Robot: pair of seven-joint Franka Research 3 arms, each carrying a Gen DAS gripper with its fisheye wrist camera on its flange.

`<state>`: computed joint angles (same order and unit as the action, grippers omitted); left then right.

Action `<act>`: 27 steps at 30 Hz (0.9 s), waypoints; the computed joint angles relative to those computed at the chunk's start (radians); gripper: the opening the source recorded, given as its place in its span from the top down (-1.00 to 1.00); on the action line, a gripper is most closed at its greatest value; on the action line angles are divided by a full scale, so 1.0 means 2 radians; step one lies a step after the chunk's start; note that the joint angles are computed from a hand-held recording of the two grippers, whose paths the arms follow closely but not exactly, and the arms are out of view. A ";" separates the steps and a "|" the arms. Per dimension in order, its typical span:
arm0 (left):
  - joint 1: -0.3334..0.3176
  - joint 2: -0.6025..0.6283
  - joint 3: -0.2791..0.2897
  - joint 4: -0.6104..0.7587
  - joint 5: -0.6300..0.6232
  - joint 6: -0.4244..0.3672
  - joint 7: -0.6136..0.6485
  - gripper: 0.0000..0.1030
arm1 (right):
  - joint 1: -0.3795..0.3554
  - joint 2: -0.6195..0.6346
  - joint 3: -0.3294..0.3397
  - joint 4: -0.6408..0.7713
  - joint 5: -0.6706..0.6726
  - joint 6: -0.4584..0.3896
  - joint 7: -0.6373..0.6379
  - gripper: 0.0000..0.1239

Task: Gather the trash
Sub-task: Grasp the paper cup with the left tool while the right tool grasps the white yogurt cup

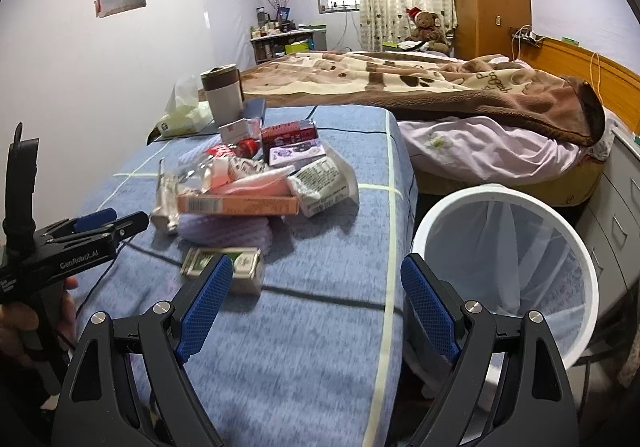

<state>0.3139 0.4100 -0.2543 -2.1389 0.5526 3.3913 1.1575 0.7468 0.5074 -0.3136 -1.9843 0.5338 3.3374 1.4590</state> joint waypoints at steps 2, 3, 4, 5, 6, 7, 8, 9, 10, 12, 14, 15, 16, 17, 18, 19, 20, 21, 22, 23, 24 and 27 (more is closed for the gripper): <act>0.017 0.016 -0.019 0.022 0.004 -0.012 -0.003 -0.38 | -0.003 0.010 -0.003 0.015 -0.005 -0.008 -0.001 -0.42; 0.024 0.023 -0.027 0.030 0.004 -0.016 -0.002 -0.38 | 0.002 0.017 -0.012 0.025 -0.008 -0.013 0.000 -0.42; 0.029 0.029 -0.034 0.038 0.003 -0.021 -0.001 -0.38 | 0.001 0.025 -0.015 0.037 -0.013 -0.020 0.002 -0.42; 0.036 0.036 -0.043 0.048 0.001 -0.027 0.001 -0.38 | -0.005 0.028 -0.012 0.042 -0.019 -0.022 0.004 -0.42; 0.045 0.045 -0.054 0.058 -0.001 -0.035 0.005 -0.38 | -0.015 0.033 -0.006 0.051 -0.026 -0.027 0.007 -0.42; 0.051 0.051 -0.062 0.066 -0.005 -0.041 0.011 -0.38 | -0.020 0.037 -0.003 0.059 -0.033 -0.031 0.011 -0.42; 0.054 0.058 -0.068 0.073 -0.010 -0.047 0.017 -0.38 | -0.024 0.044 -0.005 0.070 -0.039 -0.038 0.017 -0.42; 0.062 0.067 -0.080 0.083 -0.015 -0.055 0.026 -0.37 | -0.026 0.051 -0.006 0.080 -0.046 -0.044 0.023 -0.39; 0.067 0.071 -0.087 0.088 -0.020 -0.061 0.033 -0.36 | -0.033 0.055 -0.003 0.089 -0.053 -0.050 0.028 -0.35; 0.071 0.084 -0.098 0.103 -0.031 -0.075 0.049 -0.22 | -0.048 0.066 0.006 0.109 -0.067 -0.063 0.037 -0.15; 0.071 0.092 -0.102 0.113 -0.044 -0.088 0.063 -0.13 | -0.060 0.077 0.012 0.129 -0.081 -0.078 0.046 -0.08; 0.074 0.098 -0.108 0.119 -0.050 -0.096 0.071 -0.11 | -0.069 0.081 0.019 0.137 -0.088 -0.082 0.048 -0.08; 0.078 0.102 -0.114 0.123 -0.056 -0.100 0.079 -0.11 | -0.075 0.086 0.023 0.146 -0.094 -0.087 0.052 -0.08; 0.078 0.106 -0.116 0.126 -0.062 -0.104 0.086 -0.10 | -0.083 0.091 0.030 0.155 -0.102 -0.093 0.054 -0.08; 0.077 0.109 -0.117 0.129 -0.068 -0.107 0.093 -0.10 | -0.093 0.093 0.039 0.161 -0.108 -0.097 0.055 -0.08; 0.078 0.113 -0.120 0.132 -0.074 -0.111 0.100 -0.10 | -0.105 0.097 0.052 0.170 -0.116 -0.105 0.053 -0.08; 0.079 0.116 -0.122 0.135 -0.081 -0.114 0.107 -0.10 | -0.121 0.100 0.069 0.179 -0.123 -0.113 0.049 -0.08; 0.080 0.120 -0.124 0.139 -0.087 -0.119 0.114 -0.10 | -0.132 0.103 0.081 0.186 -0.130 -0.120 0.046 -0.08; 0.077 0.122 -0.123 0.143 -0.093 -0.122 0.119 -0.10 | -0.142 0.108 0.091 0.197 -0.139 -0.132 0.042 -0.08; 0.075 0.125 -0.122 0.145 -0.099 -0.125 0.125 -0.10 | -0.147 0.113 0.095 0.208 -0.149 -0.145 0.040 -0.08; 0.076 0.129 -0.125 0.149 -0.105 -0.129 0.133 -0.10 | -0.151 0.117 0.099 0.214 -0.158 -0.153 0.039 -0.11; 0.080 0.137 -0.133 0.156 -0.124 -0.137 0.154 -0.10 | -0.172 0.123 0.125 0.230 -0.176 -0.169 0.021 -0.22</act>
<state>0.4739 0.6841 -0.5210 -1.8279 0.3039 3.1174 1.4656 0.4020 0.7538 -0.0645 -1.5242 0.1813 3.0000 1.5002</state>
